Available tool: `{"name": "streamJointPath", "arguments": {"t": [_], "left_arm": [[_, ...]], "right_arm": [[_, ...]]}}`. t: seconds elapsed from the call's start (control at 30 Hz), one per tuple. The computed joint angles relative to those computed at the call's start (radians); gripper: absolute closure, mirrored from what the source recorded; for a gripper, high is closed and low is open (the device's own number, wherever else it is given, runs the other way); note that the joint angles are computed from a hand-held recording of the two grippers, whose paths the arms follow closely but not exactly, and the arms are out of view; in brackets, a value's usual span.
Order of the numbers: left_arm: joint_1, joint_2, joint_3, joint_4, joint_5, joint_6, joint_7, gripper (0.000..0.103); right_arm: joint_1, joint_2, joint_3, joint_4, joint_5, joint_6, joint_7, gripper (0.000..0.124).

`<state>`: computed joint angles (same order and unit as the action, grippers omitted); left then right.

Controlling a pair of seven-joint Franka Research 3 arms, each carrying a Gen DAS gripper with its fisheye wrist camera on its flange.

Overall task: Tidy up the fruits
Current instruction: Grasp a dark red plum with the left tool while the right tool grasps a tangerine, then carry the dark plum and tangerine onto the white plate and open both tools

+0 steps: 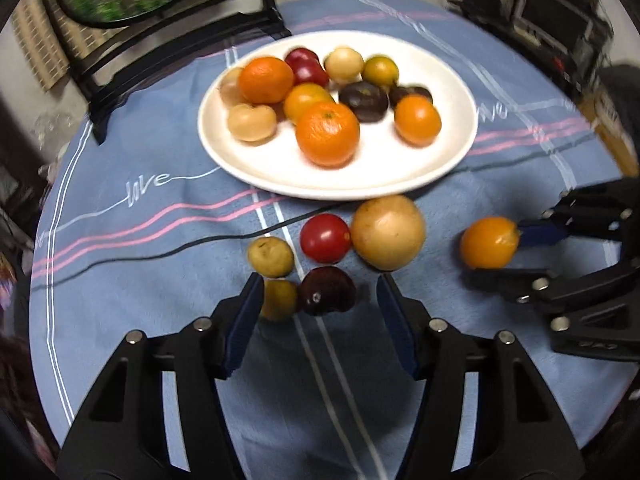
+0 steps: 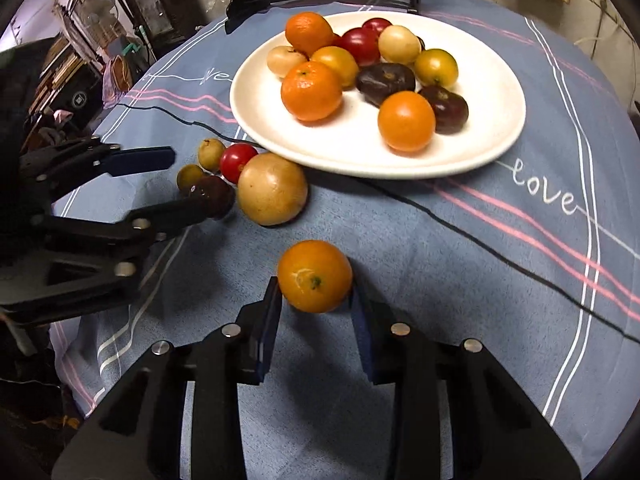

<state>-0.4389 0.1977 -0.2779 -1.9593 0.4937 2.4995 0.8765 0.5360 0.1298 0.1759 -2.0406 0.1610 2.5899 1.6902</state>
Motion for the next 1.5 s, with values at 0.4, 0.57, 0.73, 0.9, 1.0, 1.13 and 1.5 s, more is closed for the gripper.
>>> {"name": "streamJointPath", "arguments": {"t": [0.4,0.57,0.73,0.9,1.0,1.13,1.5], "left_arm": [[0.066,-0.05,-0.018,-0.084,-0.194,0.13,0.164,0.077],[0.08,-0.152,-0.011,-0.203,-0.242,0.202,0.15,0.076],[0.081,-0.18,-0.011,-0.248,-0.283,0.206,0.168,0.077],[0.072,-0.192,-0.015,-0.275,-0.269,0.218,0.151,0.076],[0.074,-0.204,-0.012,-0.297,-0.225,0.234,0.109,0.062],[0.076,-0.203,-0.01,-0.3,-0.235,0.236,0.12,0.054],[0.061,-0.127,-0.01,-0.228,-0.193,0.177,0.077,0.071]], "right_arm": [[0.0,-0.014,0.0,-0.002,0.004,0.002,0.005,0.09],[-0.001,-0.031,0.002,-0.016,0.002,0.002,0.005,0.089],[0.003,-0.036,0.006,-0.019,-0.001,0.003,0.014,0.089],[0.002,-0.039,0.007,-0.021,0.007,0.002,0.01,0.089],[0.002,-0.041,0.008,-0.025,0.009,0.005,0.009,0.089],[0.003,-0.037,0.008,-0.023,0.008,0.004,0.012,0.089],[0.006,-0.029,0.009,-0.019,0.014,0.009,-0.003,0.09]]}}
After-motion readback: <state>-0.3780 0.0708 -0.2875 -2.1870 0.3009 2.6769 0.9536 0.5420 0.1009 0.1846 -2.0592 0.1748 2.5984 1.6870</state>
